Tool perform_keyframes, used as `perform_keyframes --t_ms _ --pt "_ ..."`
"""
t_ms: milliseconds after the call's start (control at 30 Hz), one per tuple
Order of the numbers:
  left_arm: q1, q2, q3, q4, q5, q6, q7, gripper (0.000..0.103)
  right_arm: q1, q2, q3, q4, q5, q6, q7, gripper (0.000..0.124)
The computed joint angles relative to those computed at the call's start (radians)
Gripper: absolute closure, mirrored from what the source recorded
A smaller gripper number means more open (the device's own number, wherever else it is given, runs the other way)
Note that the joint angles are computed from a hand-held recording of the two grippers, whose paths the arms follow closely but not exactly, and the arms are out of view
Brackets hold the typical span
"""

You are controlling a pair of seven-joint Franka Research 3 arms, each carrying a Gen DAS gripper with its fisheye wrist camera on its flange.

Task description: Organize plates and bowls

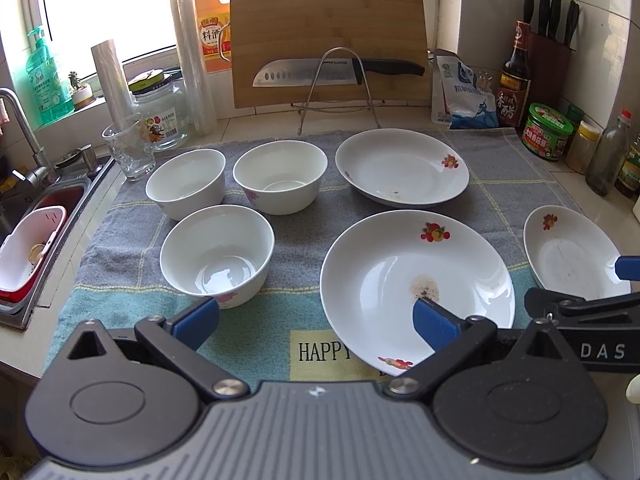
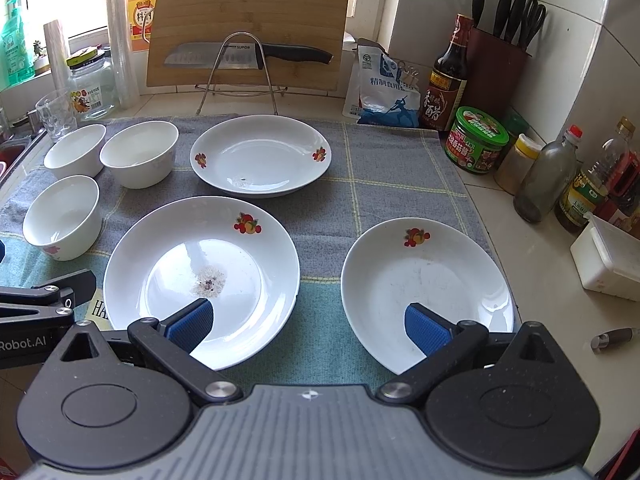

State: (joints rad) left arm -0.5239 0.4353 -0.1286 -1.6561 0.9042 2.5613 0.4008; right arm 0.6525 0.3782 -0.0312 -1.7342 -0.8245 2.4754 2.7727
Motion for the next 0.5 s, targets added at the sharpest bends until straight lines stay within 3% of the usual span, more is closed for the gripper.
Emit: perform_keyframes --t_ms 500 --pt "0.004 0.0 0.008 -0.011 0.02 0.039 -0.017 0.001 0.008 0.001 -0.004 0.006 -0.026 -0.012 0.025 0.021"
